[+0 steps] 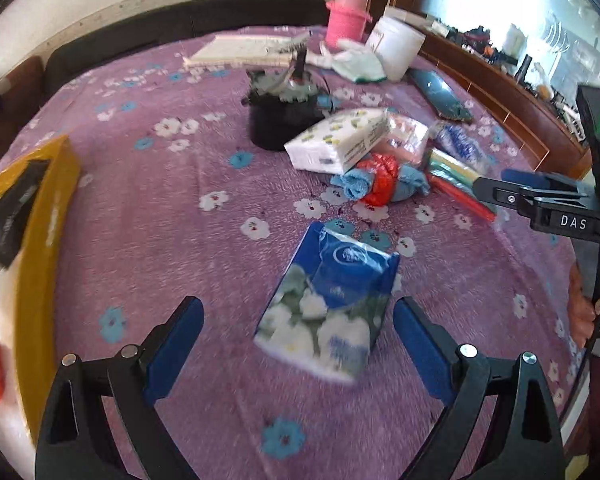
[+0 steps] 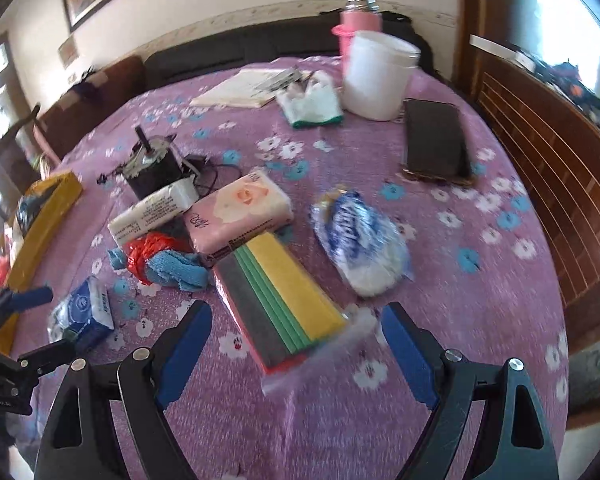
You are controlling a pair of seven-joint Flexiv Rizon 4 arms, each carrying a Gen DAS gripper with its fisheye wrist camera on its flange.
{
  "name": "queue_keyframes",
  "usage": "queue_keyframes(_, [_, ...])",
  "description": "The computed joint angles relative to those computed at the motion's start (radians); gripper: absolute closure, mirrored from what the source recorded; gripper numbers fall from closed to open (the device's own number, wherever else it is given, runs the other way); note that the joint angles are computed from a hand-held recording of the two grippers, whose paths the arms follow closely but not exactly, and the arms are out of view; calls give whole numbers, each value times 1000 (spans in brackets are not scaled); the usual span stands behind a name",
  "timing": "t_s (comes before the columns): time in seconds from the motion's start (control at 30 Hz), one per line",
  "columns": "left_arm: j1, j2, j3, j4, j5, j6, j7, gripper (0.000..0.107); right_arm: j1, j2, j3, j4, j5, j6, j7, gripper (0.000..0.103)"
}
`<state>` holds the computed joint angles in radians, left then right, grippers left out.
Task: Organize soft objects
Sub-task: 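Grasp the blue Vinda tissue pack with the left tool while the right grasps the green-yellow sponge pack, then lower both packs into the yellow tray and open both tools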
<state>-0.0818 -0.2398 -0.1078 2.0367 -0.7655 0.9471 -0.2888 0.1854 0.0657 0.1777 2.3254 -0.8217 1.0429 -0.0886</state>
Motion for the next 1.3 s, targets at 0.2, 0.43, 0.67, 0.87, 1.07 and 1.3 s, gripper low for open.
queue_keyframes(0.2, [-17,-27,-16,-5,26,59,-9,11,25,-82,-19,-68,71,-19,-171,14])
queue_keyframes(0.43, [-26,-40,-56,20,-22,159,67,5,52,-113,-27,-92,93,-21,-210,14])
queue_keyframes(0.67, [3,-26,-37,-3,-67,83,15,56,63,-60,-5,-69,157,-43,-179,54])
queue_keyframes(0.87, [39,21,-1,14,-164,-29,36,56,79,-11,28,-43,149,-62,-112,56])
queue_keyframes(1.07, [88,67,62,10,-255,-141,59,55,94,19,55,-61,94,-51,-46,56])
queue_keyframes(1.3, [166,42,112,-46,-304,-139,16,55,141,-99,38,-173,34,91,-26,56])
